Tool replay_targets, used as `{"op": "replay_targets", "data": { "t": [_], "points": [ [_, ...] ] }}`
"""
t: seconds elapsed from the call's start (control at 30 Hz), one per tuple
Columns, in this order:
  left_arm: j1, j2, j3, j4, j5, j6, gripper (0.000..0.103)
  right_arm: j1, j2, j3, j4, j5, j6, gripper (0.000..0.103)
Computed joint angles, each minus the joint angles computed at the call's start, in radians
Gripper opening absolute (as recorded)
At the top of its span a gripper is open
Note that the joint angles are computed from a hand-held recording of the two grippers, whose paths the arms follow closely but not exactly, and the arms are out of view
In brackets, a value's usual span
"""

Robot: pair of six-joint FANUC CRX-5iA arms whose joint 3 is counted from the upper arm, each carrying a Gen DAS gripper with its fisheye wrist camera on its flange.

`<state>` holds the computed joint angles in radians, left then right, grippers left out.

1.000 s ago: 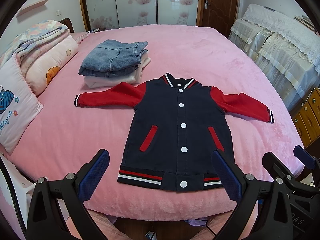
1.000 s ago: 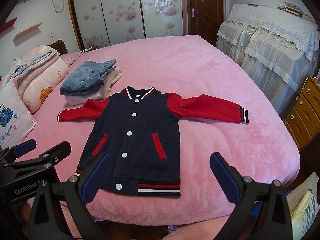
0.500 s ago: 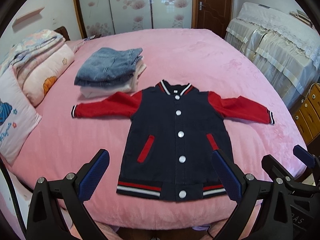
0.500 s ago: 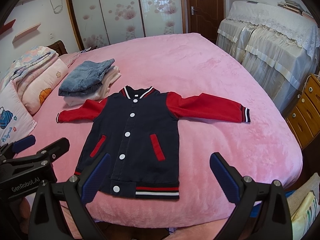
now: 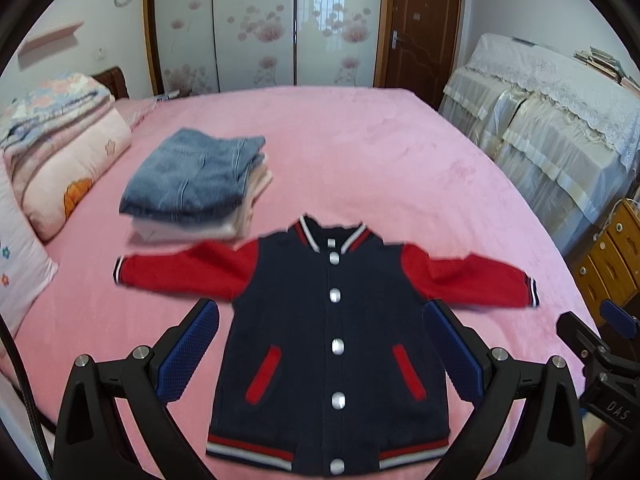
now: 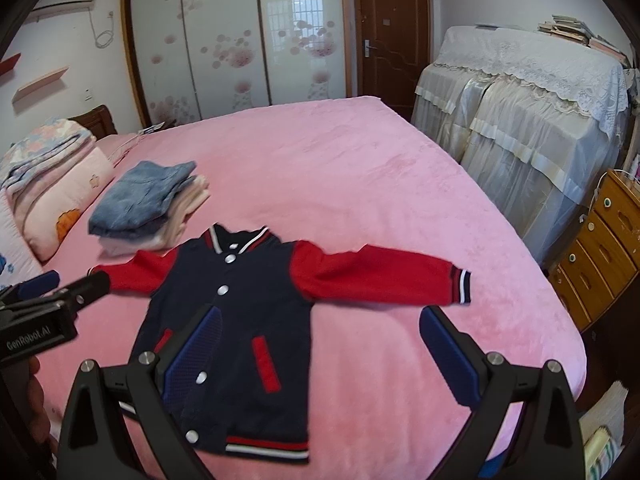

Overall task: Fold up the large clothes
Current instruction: 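Reach the right tool to the striped cuff of a red sleeve and grasp it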

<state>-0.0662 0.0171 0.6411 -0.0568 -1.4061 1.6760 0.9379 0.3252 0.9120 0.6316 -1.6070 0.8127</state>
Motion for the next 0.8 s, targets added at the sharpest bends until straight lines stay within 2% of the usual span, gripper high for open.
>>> {"op": "replay_targets", "data": {
  "t": [0.17,0.3,0.47,0.6,0.7,0.8],
  "points": [
    [-0.046,0.054,0.039,-0.065,0.081,-0.008,0.101,-0.071,0.006,-0.015,-0.004,0.035,0.005,0.100],
    [-0.062,0.105,0.066,-0.043,0.119,-0.023,0.101,-0.135,-0.001,-0.050,-0.042,0.059,-0.019,0.100],
    [-0.096,0.173,0.093,-0.046,0.153,-0.041,0.101,-0.214,-0.048,-0.165,-0.109,0.121,-0.089,0.099],
    [-0.103,0.236,0.119,-0.021,0.137,-0.021,0.102,-0.283,-0.082,-0.251,-0.179,0.157,-0.150,0.091],
    [-0.109,0.295,0.155,-0.014,0.097,-0.007,0.102,-0.343,-0.112,-0.324,-0.252,0.191,-0.202,0.085],
    [-0.106,0.323,0.141,0.009,0.106,-0.007,0.102,-0.386,-0.143,-0.397,-0.294,0.235,-0.253,0.081]
  ]
}}
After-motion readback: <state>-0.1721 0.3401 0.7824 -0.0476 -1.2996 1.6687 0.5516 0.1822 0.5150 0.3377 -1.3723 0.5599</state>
